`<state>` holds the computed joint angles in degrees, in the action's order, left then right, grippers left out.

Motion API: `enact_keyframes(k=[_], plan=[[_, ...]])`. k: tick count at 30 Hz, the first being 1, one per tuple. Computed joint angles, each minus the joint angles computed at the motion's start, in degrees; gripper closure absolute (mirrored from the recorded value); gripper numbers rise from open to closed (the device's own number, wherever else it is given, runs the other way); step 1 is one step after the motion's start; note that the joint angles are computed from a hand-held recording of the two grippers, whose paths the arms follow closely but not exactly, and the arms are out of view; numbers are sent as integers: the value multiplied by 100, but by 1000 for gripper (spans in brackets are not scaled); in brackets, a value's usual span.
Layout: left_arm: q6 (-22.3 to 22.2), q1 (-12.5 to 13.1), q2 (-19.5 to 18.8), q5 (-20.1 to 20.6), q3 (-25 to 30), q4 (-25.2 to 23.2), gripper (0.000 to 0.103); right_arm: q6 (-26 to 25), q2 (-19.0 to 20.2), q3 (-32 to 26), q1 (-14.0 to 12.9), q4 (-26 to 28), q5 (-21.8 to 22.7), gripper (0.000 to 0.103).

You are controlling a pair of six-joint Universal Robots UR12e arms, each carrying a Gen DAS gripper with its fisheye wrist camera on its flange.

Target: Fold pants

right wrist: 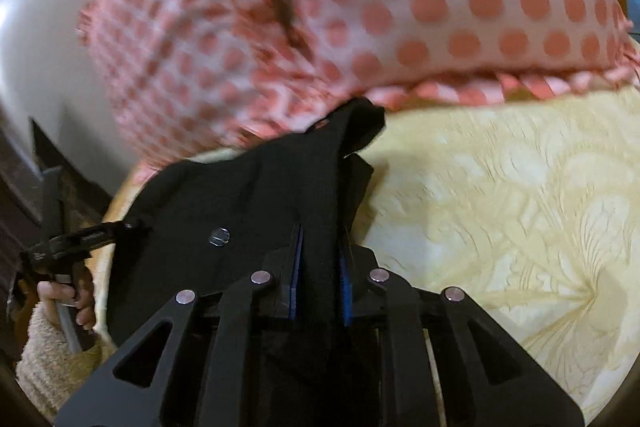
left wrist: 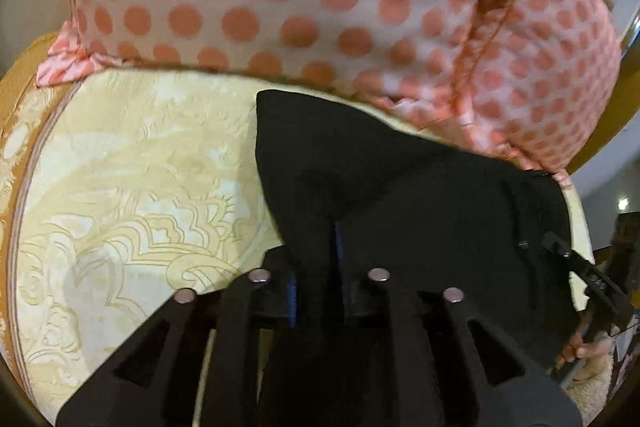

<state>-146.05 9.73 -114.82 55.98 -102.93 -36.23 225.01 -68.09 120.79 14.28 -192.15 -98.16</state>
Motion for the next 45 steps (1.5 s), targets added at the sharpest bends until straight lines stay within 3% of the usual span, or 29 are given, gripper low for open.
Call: enact_keyframes(k=[2,3,5,6,7,9,11,12,14,17,20,22,23,24,28,30,31,32,34,36,40,45], plan=[[-113,6,-15,-17,-35,132,79,-57,-46,-136,105,477,-342,82],[-170,-8,-9,57,-49,198,72,-101,-64,-235,184,819,-604,78],[-284,-25,37,236,-150,531,62,-71,-105,-336,294,1287,-978,58],[-312,-7,88,260,-243,742,56,-1,-135,-359,344,1455,-1174,54],[-377,19,173,340,-415,1194,53,157,-192,-346,439,1595,-1583,47],[-397,120,372,304,-809,2165,25,303,-270,-286,675,1552,-2434,46],[-300,242,544,-8,-1086,2644,9,65,-289,-213,861,1143,-2716,40],[-85,331,661,-302,-1202,2557,8,-154,-288,-202,916,971,-2588,40],[619,428,921,-758,-1405,1942,6,-484,-252,-270,1005,963,-2377,40],[1354,377,1116,-734,-1578,1309,4,-884,-136,-453,1125,1340,-2134,40],[1773,234,1113,-368,-1612,973,4,-919,-62,-665,1128,2252,-1924,38],[1628,90,998,170,-1536,885,4,-866,-25,-663,1139,2267,-1934,35],[1570,73,943,243,-1481,745,3,-791,-49,-640,1121,2286,-1866,34],[1535,96,924,103,-1511,845,2,-695,-72,-628,1082,2300,-1769,33],[1123,38,946,244,-1546,1016,2,-480,-99,-581,1032,2277,-1697,28],[977,151,1047,111,-1625,1021,2,-5,-161,-542,1141,2400,-2081,26],[903,257,1121,28,-1760,1296,2,342,-194,-569,1229,2679,-2375,10],[831,325,1178,27,-1875,1593,2,755,-248,-541,1318,2911,-2719,4],[691,479,1281,135,-2118,2219,2,1212,-338,-381,1426,2855,-2953,4],[680,624,1349,204,-2281,2489,2,1491,-393,-241,1515,2673,-2890,4],[768,902,1475,266,-2556,2527,2,1375,-268,-247,1814,2368,-2964,4],[923,1119,1583,168,-2870,2624,2,908,29,-580,2146,2460,-3078,4]])
